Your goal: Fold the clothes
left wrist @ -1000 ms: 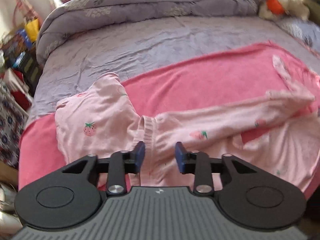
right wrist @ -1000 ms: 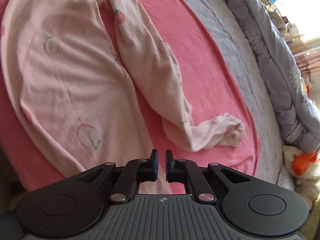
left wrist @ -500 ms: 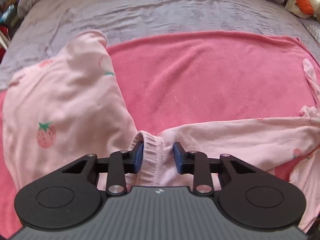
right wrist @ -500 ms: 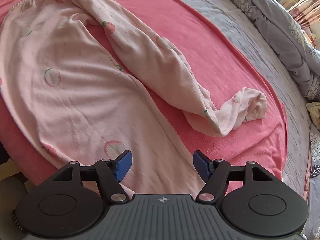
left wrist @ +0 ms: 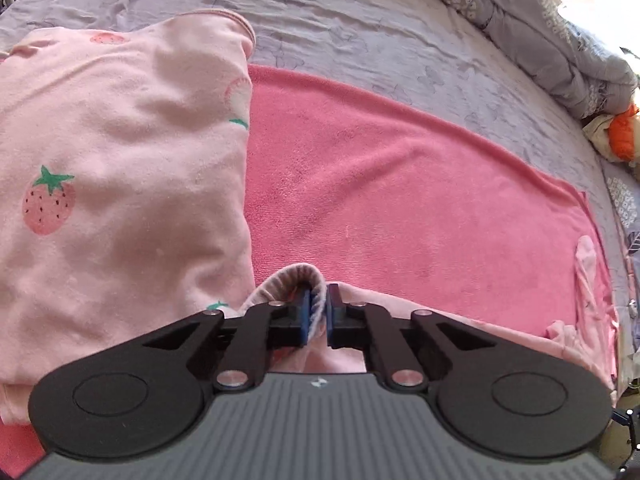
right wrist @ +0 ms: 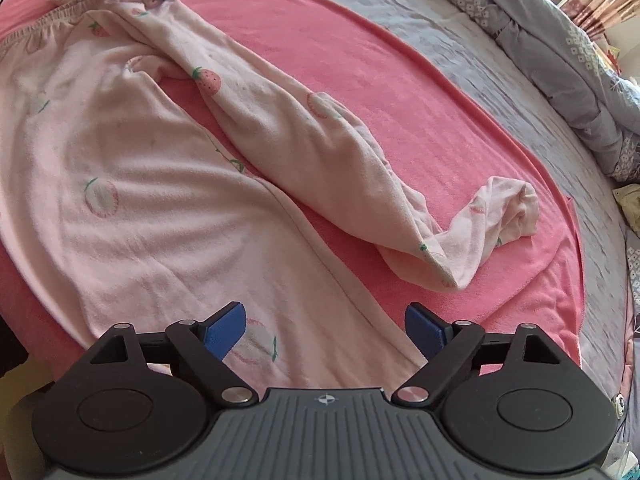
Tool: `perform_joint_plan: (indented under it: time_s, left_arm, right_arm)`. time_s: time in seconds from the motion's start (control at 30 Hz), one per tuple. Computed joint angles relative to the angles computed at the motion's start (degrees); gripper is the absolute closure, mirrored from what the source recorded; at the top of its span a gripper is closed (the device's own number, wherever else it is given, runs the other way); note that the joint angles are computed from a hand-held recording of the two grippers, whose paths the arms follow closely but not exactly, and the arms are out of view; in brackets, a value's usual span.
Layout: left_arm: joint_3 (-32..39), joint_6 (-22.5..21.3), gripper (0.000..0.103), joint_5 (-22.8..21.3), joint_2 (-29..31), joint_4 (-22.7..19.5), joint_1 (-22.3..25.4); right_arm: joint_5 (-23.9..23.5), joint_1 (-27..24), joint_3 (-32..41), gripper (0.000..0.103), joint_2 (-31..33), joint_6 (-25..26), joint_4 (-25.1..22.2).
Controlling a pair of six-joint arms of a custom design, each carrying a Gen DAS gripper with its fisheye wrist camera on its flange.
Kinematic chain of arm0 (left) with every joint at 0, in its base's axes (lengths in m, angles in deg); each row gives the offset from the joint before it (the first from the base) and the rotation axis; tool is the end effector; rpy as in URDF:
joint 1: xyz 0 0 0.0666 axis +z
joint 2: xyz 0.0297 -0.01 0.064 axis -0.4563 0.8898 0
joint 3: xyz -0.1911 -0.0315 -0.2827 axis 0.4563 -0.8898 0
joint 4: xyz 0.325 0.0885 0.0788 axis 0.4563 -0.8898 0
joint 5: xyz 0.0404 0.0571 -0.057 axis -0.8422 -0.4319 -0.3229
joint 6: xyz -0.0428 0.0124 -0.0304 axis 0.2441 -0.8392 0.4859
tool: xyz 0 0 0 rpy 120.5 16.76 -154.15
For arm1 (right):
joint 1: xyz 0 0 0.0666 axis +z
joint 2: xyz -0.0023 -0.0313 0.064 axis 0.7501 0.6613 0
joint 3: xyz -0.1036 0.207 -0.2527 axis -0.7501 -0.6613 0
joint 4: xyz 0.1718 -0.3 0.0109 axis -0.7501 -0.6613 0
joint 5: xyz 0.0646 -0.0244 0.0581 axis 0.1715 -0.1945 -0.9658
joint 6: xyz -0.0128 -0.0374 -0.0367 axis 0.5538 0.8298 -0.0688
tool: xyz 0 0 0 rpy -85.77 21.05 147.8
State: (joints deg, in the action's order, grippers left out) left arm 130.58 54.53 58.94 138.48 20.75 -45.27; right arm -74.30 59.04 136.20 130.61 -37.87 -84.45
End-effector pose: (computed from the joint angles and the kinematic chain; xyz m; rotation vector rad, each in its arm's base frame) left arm 0.3489 -0.1146 0.4039 -0.7771 2.5385 -0.4303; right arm 0.3540 0.0645 0.4103 -1.2661 2.3858 -0.1965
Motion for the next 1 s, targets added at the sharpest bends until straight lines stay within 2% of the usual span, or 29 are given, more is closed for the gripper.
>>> perform_joint_plan:
  time_s: [0.17,0.27,0.4,0.5,0.57,0.63,0.73,0.8,0.93,1.0]
  left_arm:
    - [-4.09,1.72,0.098,1.26,-11.44,6.94,-1.22]
    - [-5.47,1.46,0.098,2.16,-17.53,8.89,-2.94]
    - [-6.12,2.77,0.098,1.13,-24.38,6.10,-7.89]
    - [-8.50,7.49,0.098,-1.87,-29.63,4.54,-12.94]
    - [-10.36,10.42,0.098,-3.45,-31.89,1.57,-16.70]
    - [-11.94,13.39,0.098,-5.24,-33.09,-1.61,-20.19]
    - [-16.56,19.01,0.098,-7.85,-36.74,-2.92,-24.64]
    - [-19.50,21.34,0.097,-8.91,-38.86,-3.25,-26.60]
    - [-22.42,21.20,0.097,-7.56,-40.18,-3.16,-26.73]
    - [-23.21,20.53,0.097,-7.16,-40.57,-2.97,-26.47]
  right_arm:
    - [1.22,0.41,-0.08,0.010,0.00,-1.80,0.78]
    - [1.25,1.07,-0.14,0.010,-0.59,-2.89,1.59]
    - [0.26,1.83,0.90,0.007,-1.18,-4.04,2.02]
    - [-0.61,2.67,2.99,0.007,-0.45,-6.33,0.86]
    - [-3.19,3.31,4.79,0.007,0.08,-7.17,-0.46]
    - [-5.85,4.86,5.54,0.007,-0.47,-5.58,-0.56]
    - [-8.66,8.74,4.82,0.006,-1.90,0.75,0.11]
    - [-9.20,12.03,1.86,0.006,-3.47,6.08,3.46]
    - [-8.56,19.84,-4.30,0.007,-5.17,14.02,12.27]
    - [-8.68,22.35,-3.63,0.019,-3.31,14.75,11.26]
